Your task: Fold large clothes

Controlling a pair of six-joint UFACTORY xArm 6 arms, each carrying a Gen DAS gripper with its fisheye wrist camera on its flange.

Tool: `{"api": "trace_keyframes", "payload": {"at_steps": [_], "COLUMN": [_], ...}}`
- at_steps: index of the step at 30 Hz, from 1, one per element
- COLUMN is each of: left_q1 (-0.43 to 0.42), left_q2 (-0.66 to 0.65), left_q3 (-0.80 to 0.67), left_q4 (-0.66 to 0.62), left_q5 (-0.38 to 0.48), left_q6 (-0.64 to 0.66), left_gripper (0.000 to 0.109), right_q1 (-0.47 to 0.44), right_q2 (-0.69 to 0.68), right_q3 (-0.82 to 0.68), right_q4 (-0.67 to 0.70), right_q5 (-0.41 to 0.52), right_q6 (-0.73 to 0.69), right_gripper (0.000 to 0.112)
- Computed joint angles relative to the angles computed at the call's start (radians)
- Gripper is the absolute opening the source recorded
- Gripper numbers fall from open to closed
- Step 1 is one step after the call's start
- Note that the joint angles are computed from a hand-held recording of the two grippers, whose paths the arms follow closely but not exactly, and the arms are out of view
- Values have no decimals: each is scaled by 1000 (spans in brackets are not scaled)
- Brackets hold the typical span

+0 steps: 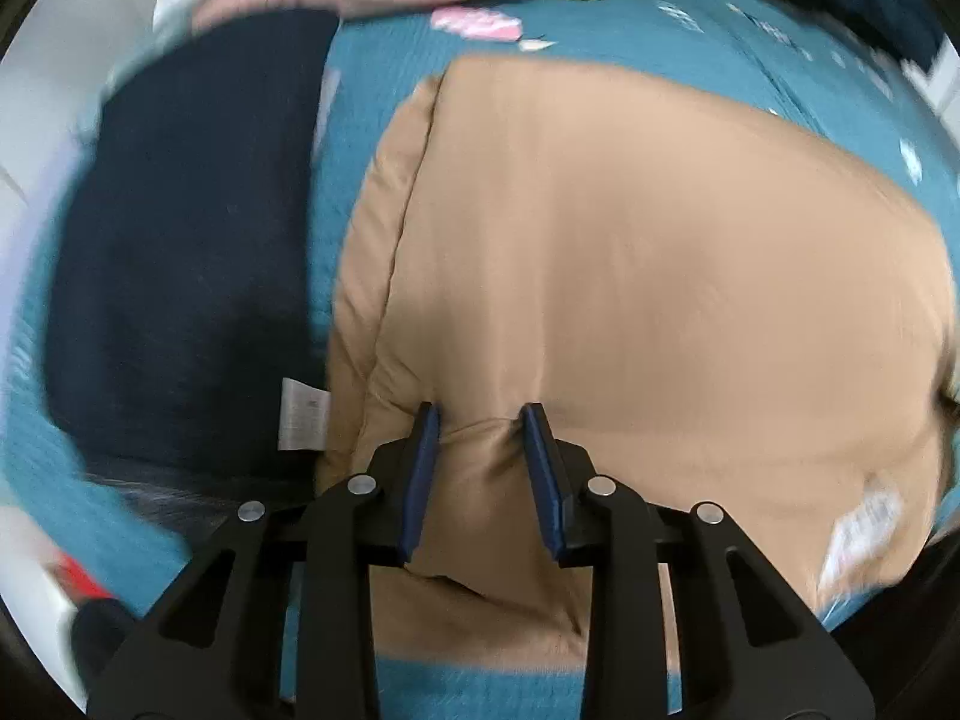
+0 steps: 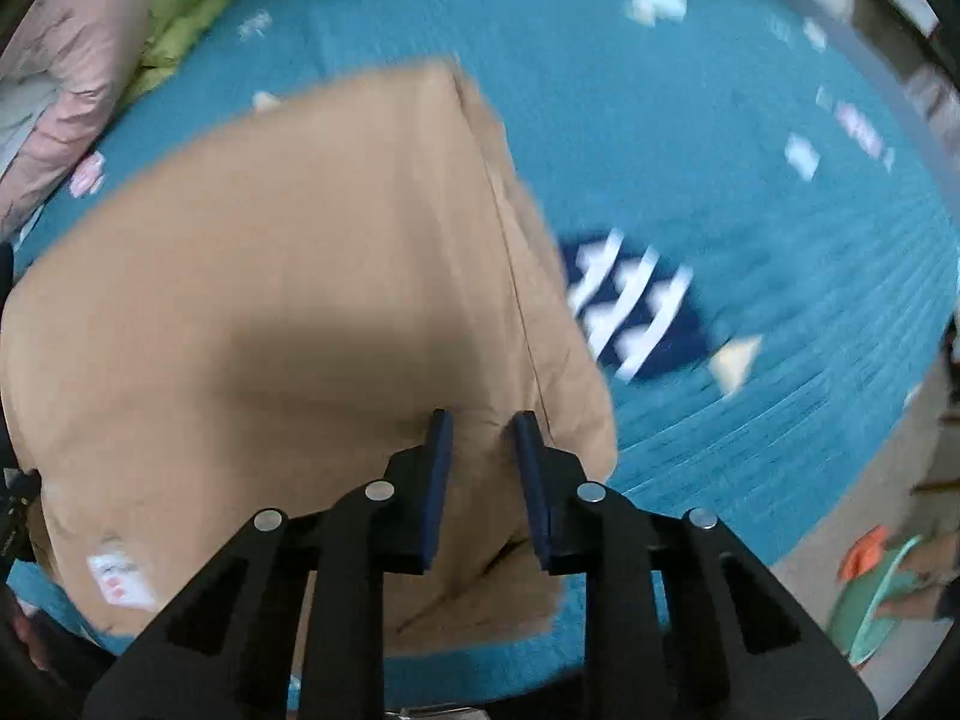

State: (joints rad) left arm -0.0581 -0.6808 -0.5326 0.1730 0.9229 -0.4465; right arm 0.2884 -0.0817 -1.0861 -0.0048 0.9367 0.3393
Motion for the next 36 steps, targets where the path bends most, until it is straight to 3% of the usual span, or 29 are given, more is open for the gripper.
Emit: {"api": "trace_keyframes", "payload": {"at_steps": [4, 5, 8, 13, 18, 21, 23, 26, 28, 29, 30, 34, 36], "left_q1": [28, 27, 17, 0, -19, -65, -81, -97, -113, -119, -128, -161, -161], "left_q2": [-11, -26, -77, -134, -139, -127, -118, -104, -93, -81, -74, -41, -14], "left_q3": [-21, -24, -29, -40, -60, -69, -72, -64, -62, -66, -68, -75, -88], "left_q4": [-44, -45, -51, -22, -38, 9, -3, -51, -76, -84, -91, -85, -128], "left_q5": [6, 11, 40, 64, 61, 59, 47, -1, -23, -30, -32, -54, -63], "left_q6": [3, 1, 26, -19, -41, -80, -77, -56, -55, -54, -53, -63, -30], "left_gripper": [31, 31, 55, 66, 74, 75, 77, 78, 78, 79, 79, 79, 79], "right_q1": [-37, -51, -85, -130, -172, -219, -222, -207, -227, -243, -252, -195, -182], "right_q2": [-58, -88, -148, -163, -24, 55, 88, 92, 88, 76, 65, 32, 57], "right_q3": [21, 48, 100, 122, 28, -15, -41, -51, -31, -9, 3, 6, -12], "right_q4": [78, 112, 113, 178, 351, 624, 678, 653, 718, 796, 862, 799, 768], "right_q5": [-33, -64, -154, -206, -59, 77, 140, 147, 126, 109, 106, 41, 57], "right_q6": [-52, -60, -19, -89, -197, -327, -383, -397, -384, -416, -460, -526, -483], "right_gripper": [23, 29, 71, 79, 79, 79, 79, 81, 76, 51, 34, 32, 45]}}
